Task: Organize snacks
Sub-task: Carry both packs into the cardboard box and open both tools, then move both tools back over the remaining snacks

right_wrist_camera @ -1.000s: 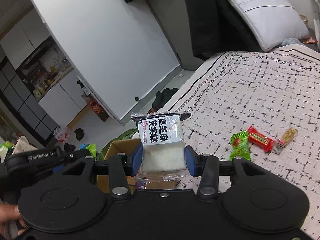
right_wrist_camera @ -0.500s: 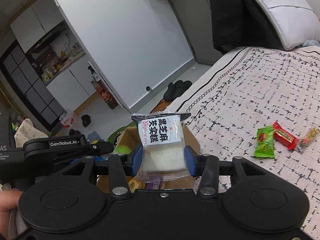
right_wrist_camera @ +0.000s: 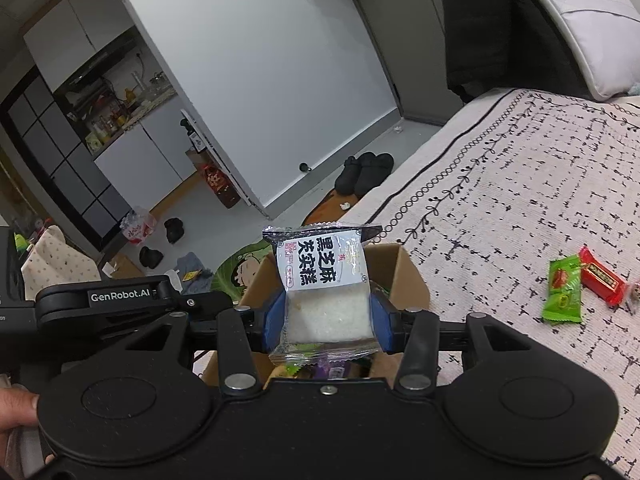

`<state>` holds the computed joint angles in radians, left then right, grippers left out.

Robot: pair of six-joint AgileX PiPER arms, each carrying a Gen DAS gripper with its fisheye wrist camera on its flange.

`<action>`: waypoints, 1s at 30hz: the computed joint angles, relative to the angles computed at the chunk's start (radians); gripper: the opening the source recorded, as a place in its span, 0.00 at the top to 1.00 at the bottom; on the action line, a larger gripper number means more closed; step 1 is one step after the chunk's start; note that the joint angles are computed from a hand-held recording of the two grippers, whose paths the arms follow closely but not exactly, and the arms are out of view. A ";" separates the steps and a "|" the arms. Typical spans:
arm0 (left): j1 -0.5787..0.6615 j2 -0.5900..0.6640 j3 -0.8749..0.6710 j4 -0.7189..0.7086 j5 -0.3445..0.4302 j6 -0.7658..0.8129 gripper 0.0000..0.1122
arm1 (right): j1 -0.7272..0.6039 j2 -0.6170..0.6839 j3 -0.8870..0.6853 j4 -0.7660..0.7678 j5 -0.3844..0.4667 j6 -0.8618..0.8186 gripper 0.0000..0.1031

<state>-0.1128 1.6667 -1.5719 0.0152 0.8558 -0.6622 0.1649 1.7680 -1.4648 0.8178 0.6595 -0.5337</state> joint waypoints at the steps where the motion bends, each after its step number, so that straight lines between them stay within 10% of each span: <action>1: 0.001 -0.004 0.005 -0.004 -0.001 0.005 0.48 | 0.001 -0.005 0.005 0.010 -0.003 -0.012 0.53; 10: -0.009 -0.014 0.001 -0.036 0.045 0.031 0.41 | 0.009 -0.083 0.064 -0.019 -0.102 -0.007 0.05; 30: -0.225 -0.048 -0.057 0.273 0.114 -0.208 0.08 | -0.153 -0.175 0.094 -0.097 -0.004 0.051 0.00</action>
<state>-0.3379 1.6191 -1.6288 0.2882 0.9698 -0.8701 0.0118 1.5931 -1.3711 0.7209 0.6551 -0.4828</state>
